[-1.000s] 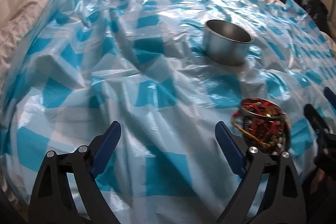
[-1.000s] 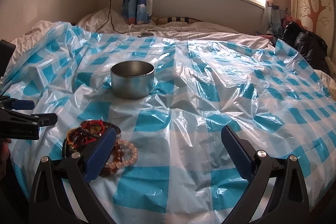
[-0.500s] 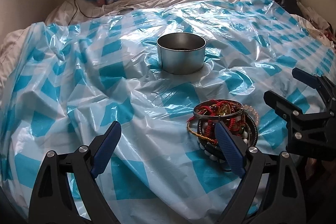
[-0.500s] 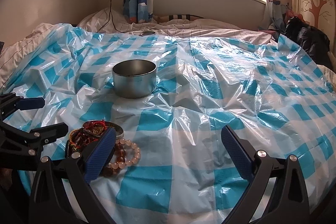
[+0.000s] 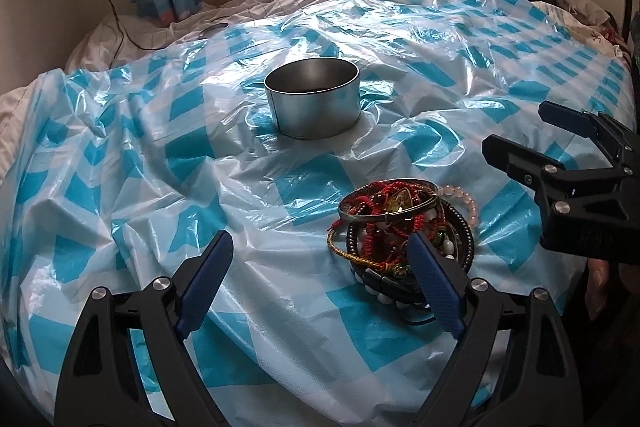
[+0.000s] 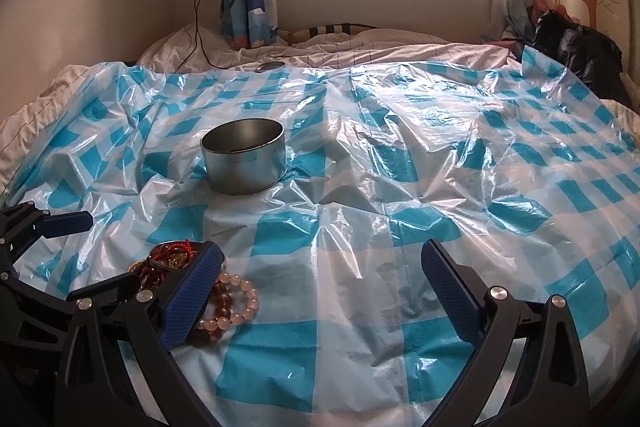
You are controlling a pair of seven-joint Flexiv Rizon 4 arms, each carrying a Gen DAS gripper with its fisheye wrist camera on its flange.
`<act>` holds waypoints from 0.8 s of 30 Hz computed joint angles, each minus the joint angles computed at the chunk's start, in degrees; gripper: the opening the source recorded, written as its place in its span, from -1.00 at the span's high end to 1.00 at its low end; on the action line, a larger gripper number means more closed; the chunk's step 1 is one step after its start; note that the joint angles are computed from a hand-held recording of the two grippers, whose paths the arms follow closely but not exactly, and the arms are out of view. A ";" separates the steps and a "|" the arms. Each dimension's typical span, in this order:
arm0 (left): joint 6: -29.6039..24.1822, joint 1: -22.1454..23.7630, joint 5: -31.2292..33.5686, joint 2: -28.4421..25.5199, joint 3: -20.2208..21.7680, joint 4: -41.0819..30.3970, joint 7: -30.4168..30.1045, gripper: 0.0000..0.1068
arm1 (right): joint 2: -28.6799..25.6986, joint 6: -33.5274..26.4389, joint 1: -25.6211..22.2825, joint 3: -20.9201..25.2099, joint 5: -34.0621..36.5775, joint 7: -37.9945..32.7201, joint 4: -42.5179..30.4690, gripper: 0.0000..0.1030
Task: Organize jewelry
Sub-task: 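Move the left gripper toward the jewelry pile beside the silver tin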
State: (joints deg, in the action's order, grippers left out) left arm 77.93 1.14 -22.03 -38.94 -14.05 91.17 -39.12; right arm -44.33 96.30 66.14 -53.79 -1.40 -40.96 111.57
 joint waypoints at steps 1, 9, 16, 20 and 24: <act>0.32 -0.20 0.11 -0.08 0.08 -0.03 -0.11 -0.59 | 0.14 0.01 -0.14 0.18 0.03 0.00 0.02 -0.86; 2.77 -0.79 1.56 -0.13 0.26 0.37 -0.55 -0.59 | 0.81 0.22 0.07 0.09 0.28 -0.16 0.48 -0.86; 1.08 1.55 1.40 0.06 -3.00 0.85 2.42 -0.59 | 1.02 -0.01 2.14 -2.40 0.69 -0.11 1.53 -0.86; 0.35 2.88 0.25 0.08 -5.26 1.62 6.39 -0.30 | 0.86 0.68 4.17 -4.81 1.86 -0.29 2.82 -0.86; -5.55 2.22 -1.67 -0.12 -4.42 0.22 7.58 0.10 | 1.30 0.59 4.66 -5.46 3.01 -0.64 3.67 -0.86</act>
